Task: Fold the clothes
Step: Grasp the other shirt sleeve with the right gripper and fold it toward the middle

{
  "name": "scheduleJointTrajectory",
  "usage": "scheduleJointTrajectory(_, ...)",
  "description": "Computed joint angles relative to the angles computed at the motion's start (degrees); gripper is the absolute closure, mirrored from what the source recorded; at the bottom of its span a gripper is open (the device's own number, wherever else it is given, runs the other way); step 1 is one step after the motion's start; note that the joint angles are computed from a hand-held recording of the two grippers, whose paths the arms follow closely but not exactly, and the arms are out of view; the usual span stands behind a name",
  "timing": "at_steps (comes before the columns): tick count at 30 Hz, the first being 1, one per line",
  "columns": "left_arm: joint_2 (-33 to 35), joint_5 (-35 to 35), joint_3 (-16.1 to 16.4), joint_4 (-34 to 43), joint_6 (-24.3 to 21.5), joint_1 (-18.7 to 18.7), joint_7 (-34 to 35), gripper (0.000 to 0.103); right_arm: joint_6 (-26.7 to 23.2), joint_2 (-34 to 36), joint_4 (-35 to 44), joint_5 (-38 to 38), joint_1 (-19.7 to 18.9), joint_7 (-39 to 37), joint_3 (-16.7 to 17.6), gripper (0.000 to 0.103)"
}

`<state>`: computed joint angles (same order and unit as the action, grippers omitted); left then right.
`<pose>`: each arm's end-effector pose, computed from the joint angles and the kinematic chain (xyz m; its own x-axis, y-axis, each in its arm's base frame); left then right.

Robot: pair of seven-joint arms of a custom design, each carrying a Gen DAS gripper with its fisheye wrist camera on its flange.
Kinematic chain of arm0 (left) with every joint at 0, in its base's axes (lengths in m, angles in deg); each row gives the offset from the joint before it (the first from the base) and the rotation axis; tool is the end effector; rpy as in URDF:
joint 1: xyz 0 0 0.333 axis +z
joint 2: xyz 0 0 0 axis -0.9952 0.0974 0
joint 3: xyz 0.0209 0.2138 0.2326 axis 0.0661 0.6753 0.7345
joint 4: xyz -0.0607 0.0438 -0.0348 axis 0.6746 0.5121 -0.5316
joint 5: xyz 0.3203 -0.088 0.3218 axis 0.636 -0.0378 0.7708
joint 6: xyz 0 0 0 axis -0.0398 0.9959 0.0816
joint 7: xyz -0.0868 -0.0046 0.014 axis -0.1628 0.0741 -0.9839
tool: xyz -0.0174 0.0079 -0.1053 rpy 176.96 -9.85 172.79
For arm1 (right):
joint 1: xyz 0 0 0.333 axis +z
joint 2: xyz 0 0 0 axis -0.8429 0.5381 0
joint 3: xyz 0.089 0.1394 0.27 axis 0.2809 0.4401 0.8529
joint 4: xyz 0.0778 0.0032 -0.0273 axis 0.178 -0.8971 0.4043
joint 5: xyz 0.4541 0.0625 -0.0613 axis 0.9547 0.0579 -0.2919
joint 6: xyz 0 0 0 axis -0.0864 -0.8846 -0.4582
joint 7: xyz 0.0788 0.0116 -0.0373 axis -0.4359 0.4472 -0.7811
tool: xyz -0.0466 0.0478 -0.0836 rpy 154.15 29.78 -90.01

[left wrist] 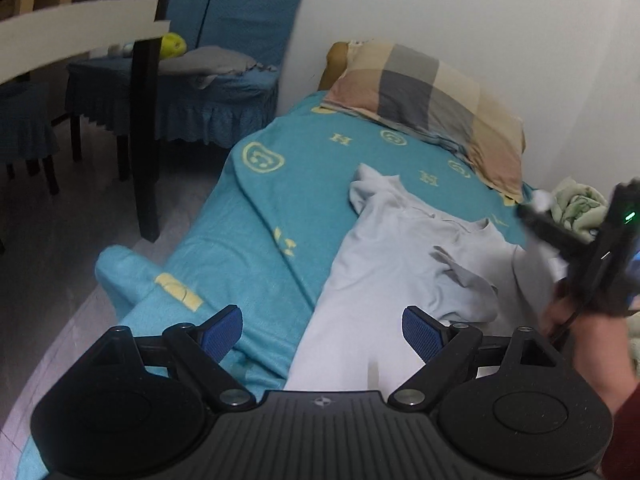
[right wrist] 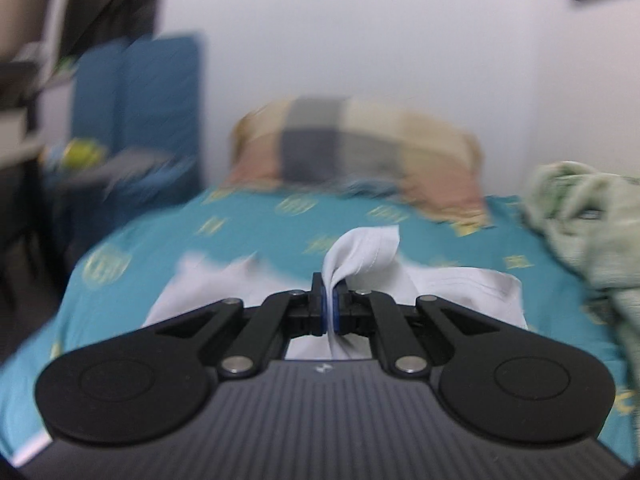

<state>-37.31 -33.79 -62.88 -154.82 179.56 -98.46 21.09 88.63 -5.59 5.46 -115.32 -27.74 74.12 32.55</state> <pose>0.6380 -0.3084 0.5769 0.1235 -0.9579 0.2591 -0.6559 -0.2747 -0.7031 0.7520 0.2640 0.5195 0.0307 -0.9967 0.0755 -0.3402 -0.0815 -0.9368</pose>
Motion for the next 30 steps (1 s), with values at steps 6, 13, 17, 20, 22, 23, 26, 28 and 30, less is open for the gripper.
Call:
scheduleJointTrajectory(6,0.49,-1.00,0.10,-0.52,0.64,0.32,0.52,0.014,-3.69,2.55,0.79,21.18,-7.25,-22.49,11.72,0.095)
scheduleJointTrajectory(13,1.32,-1.95,0.22,-0.40,2.99,0.21,1.14,0.014,0.43,-2.54,-7.12,40.18,-14.76,-43.10,21.78,0.025)
scheduleJointTrajectory(17,0.94,-0.76,0.42,-1.14,5.01,0.01,0.34,0.014,2.37,-10.76,-16.44,50.29,-18.81,-52.36,26.54,0.023)
scheduleJointTrajectory(20,0.91,0.23,0.38,-1.31,5.98,-0.17,0.08,0.014,2.84,-19.67,-25.55,60.96,-21.86,-60.56,29.93,0.023)
scheduleJointTrajectory(22,1.03,0.63,0.24,-1.20,6.16,-0.37,0.57,0.014,1.62,-26.12,-31.31,65.56,-21.55,-63.54,29.55,0.023)
scheduleJointTrajectory(23,1.03,0.73,0.15,-1.26,6.41,-0.46,1.03,0.014,1.06,-29.35,-34.12,65.03,-20.99,-62.13,28.78,0.023)
scheduleJointTrajectory(26,0.84,2.52,0.09,-1.68,7.50,-0.94,1.82,0.014,-3.49,-38.01,-40.51,60.73,-20.77,-55.59,27.97,0.023)
scheduleJointTrajectory(28,0.80,3.45,-0.10,-1.92,8.14,-1.28,2.60,0.014,-6.90,-42.86,-43.58,58.44,-21.64,-51.22,28.56,0.023)
scheduleJointTrajectory(30,0.80,3.91,-0.31,-2.10,8.97,-1.56,3.79,0.014,-8.23,-46.81,-46.43,56.56,-23.21,-46.35,29.69,0.023)
